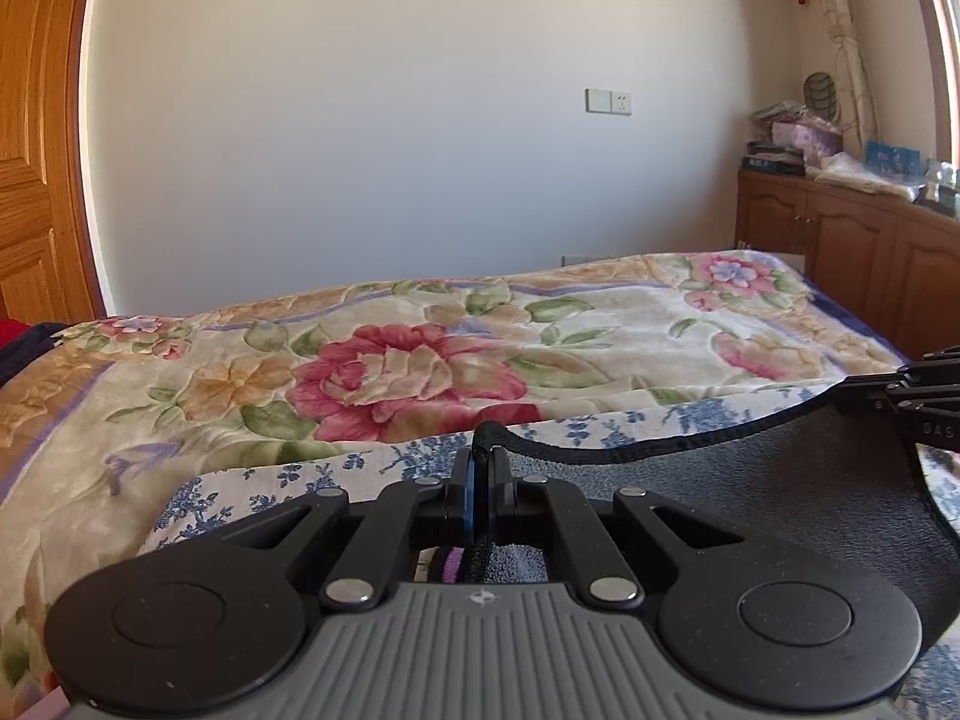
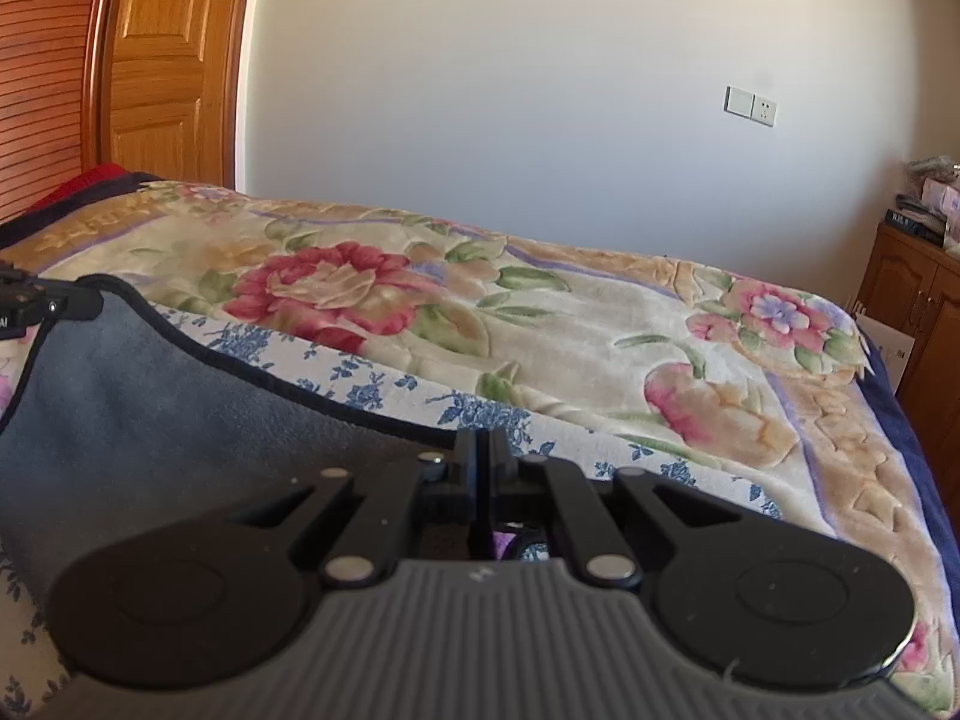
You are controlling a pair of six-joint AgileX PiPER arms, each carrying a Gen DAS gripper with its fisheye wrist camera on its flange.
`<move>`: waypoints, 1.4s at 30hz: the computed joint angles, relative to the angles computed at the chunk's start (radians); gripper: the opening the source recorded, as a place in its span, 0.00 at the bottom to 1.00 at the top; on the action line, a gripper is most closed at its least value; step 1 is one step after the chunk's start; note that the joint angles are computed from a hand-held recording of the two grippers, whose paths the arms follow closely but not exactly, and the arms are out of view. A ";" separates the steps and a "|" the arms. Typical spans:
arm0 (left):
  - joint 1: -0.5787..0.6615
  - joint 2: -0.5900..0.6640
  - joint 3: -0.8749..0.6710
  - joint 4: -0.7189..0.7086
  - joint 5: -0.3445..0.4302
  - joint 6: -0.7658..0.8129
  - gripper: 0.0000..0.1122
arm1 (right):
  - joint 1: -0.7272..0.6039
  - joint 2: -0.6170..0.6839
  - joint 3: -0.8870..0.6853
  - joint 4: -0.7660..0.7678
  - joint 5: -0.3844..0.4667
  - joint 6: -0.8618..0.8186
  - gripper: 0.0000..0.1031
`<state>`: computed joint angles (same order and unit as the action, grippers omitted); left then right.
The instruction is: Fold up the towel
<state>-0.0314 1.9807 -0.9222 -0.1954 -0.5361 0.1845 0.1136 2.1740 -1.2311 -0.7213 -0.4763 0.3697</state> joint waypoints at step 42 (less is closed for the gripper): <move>-0.025 0.125 -0.147 -0.119 0.121 0.141 0.42 | -0.002 0.079 -0.108 -0.166 0.147 0.162 0.35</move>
